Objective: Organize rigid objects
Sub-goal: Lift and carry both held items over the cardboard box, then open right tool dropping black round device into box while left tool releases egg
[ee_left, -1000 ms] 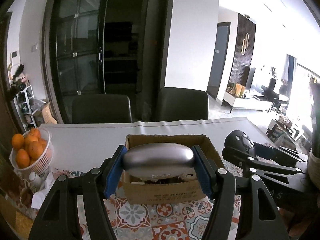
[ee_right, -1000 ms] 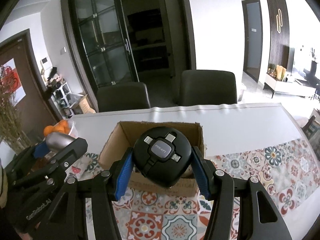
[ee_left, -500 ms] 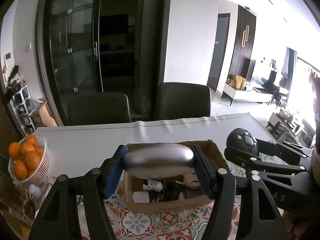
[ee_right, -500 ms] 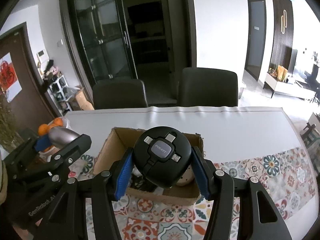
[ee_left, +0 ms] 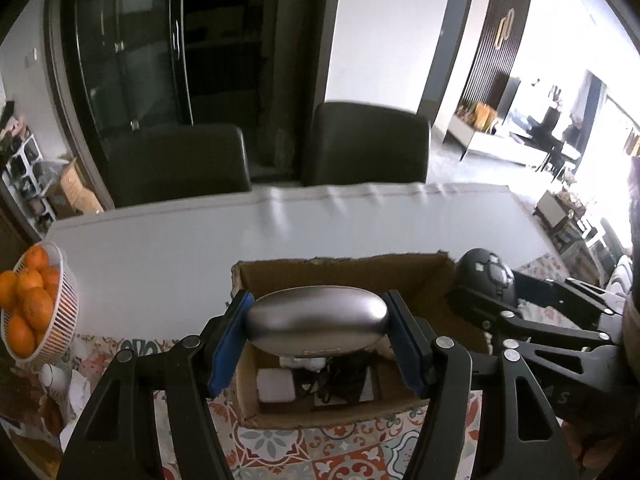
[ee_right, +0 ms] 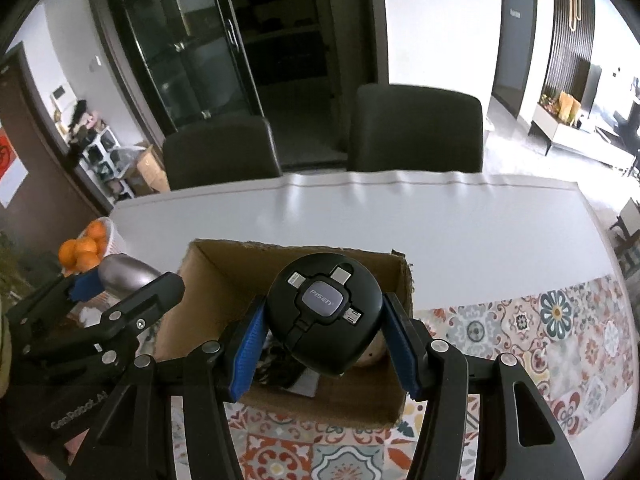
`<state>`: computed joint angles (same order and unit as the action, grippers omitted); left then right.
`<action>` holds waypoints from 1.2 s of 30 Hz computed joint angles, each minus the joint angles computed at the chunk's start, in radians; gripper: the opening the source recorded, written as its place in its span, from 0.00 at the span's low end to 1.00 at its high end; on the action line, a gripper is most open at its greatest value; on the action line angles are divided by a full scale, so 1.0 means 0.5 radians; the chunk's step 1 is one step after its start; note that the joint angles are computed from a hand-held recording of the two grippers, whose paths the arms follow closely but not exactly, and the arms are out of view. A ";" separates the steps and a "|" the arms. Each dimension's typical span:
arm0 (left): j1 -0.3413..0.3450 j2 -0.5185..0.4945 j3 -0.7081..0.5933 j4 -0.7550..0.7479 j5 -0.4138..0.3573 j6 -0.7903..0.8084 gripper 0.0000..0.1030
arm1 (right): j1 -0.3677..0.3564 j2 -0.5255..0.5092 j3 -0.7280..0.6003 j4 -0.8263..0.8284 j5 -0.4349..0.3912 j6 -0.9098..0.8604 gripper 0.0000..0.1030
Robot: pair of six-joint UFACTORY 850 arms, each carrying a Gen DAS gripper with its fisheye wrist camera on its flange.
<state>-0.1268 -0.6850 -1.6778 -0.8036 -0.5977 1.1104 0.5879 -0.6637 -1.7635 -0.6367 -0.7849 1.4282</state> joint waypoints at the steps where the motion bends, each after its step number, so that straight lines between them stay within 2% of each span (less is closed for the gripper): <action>1: -0.009 -0.030 -0.041 0.079 -0.018 -0.084 0.63 | -0.009 -0.013 -0.012 0.025 -0.006 -0.022 0.55; 7: -0.039 -0.191 -0.247 0.379 -0.196 -0.443 0.63 | -0.089 -0.093 -0.077 0.339 0.014 -0.283 0.55; 18: -0.089 -0.333 -0.399 0.731 -0.240 -0.757 0.63 | -0.161 -0.204 -0.163 0.642 -0.059 -0.522 0.55; 28: -0.099 -0.380 -0.447 0.827 -0.277 -0.839 0.63 | -0.168 -0.245 -0.209 0.698 -0.121 -0.578 0.56; 30: -0.095 -0.381 -0.453 0.809 -0.294 -0.833 0.63 | -0.161 -0.244 -0.221 0.667 -0.130 -0.575 0.59; 32: -0.095 -0.368 -0.443 0.821 -0.280 -0.850 0.70 | -0.154 -0.239 -0.231 0.639 -0.156 -0.554 0.61; 36: -0.095 -0.261 -0.319 0.840 -0.174 -0.860 0.75 | -0.133 -0.194 -0.198 0.538 -0.200 -0.435 0.63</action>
<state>-0.1744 -0.8156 -1.8375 -0.3838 -0.6848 0.6806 0.5215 -0.7609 -1.8625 -0.3676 -0.8847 1.2108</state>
